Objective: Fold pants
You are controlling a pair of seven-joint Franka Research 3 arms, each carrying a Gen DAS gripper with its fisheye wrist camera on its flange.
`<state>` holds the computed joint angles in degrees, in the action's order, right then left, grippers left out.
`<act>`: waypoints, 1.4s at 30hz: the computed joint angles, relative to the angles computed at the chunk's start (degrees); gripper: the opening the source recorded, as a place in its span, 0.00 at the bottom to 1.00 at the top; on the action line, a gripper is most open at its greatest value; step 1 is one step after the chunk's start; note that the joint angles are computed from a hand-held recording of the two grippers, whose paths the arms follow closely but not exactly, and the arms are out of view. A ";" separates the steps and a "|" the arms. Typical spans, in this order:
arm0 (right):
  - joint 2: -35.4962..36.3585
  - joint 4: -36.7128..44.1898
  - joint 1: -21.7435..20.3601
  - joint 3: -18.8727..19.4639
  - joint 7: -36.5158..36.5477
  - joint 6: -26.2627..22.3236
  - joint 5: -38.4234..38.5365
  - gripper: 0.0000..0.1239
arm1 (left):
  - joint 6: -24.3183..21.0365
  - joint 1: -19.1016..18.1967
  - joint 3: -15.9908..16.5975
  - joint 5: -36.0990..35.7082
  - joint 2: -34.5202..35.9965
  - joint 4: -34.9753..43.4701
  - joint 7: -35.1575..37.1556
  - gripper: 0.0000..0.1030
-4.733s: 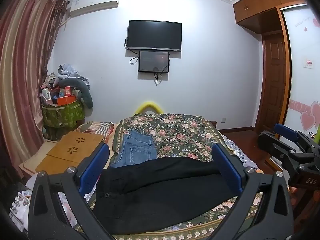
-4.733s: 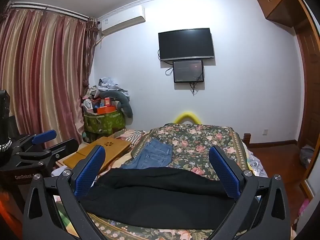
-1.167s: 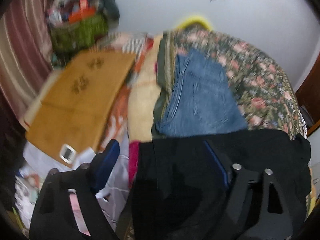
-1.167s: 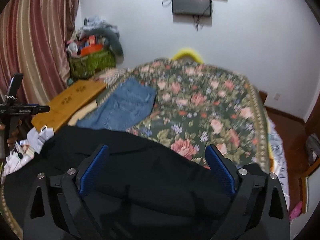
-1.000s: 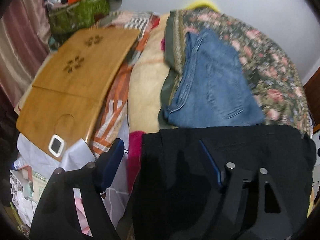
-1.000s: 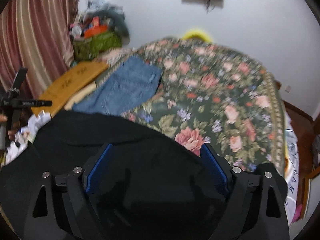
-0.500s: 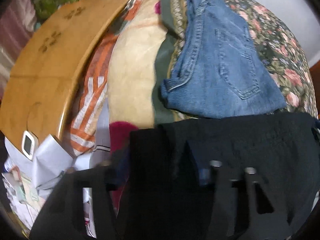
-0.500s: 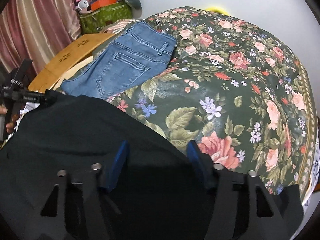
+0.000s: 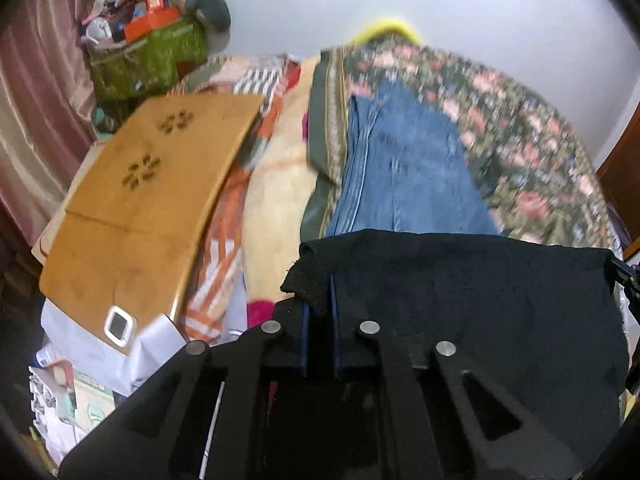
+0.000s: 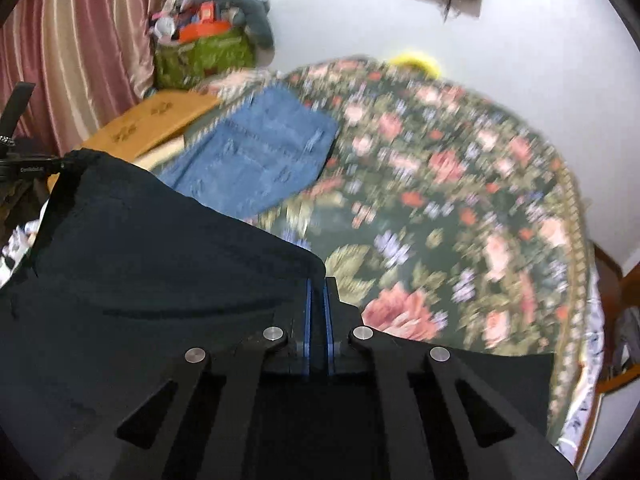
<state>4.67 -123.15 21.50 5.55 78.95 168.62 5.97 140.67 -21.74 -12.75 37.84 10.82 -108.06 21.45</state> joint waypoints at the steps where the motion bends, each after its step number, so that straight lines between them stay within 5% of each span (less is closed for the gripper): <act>1: -0.89 -0.51 0.08 -0.05 0.41 0.67 -0.14 0.04 | -0.18 -0.30 0.02 1.05 -1.14 -0.44 -0.38 0.08; 13: -19.00 -15.74 3.08 1.37 -6.36 3.86 10.22 0.04 | -5.48 -2.32 -6.59 9.04 -17.79 -12.72 -8.54 0.07; 23: -31.79 -27.95 10.01 0.03 -7.90 2.78 17.52 0.04 | -12.21 -4.45 -12.56 4.46 -28.05 -23.09 -15.43 0.03; 37: -36.01 -36.43 11.56 2.96 -1.96 1.90 17.07 0.04 | -8.43 -9.62 -12.19 -9.58 -30.86 -34.38 -18.02 0.03; 42: -38.32 -36.58 11.72 2.38 -2.26 -1.21 15.36 0.09 | -11.63 -9.84 -13.09 -11.07 -32.54 -34.48 -17.56 0.03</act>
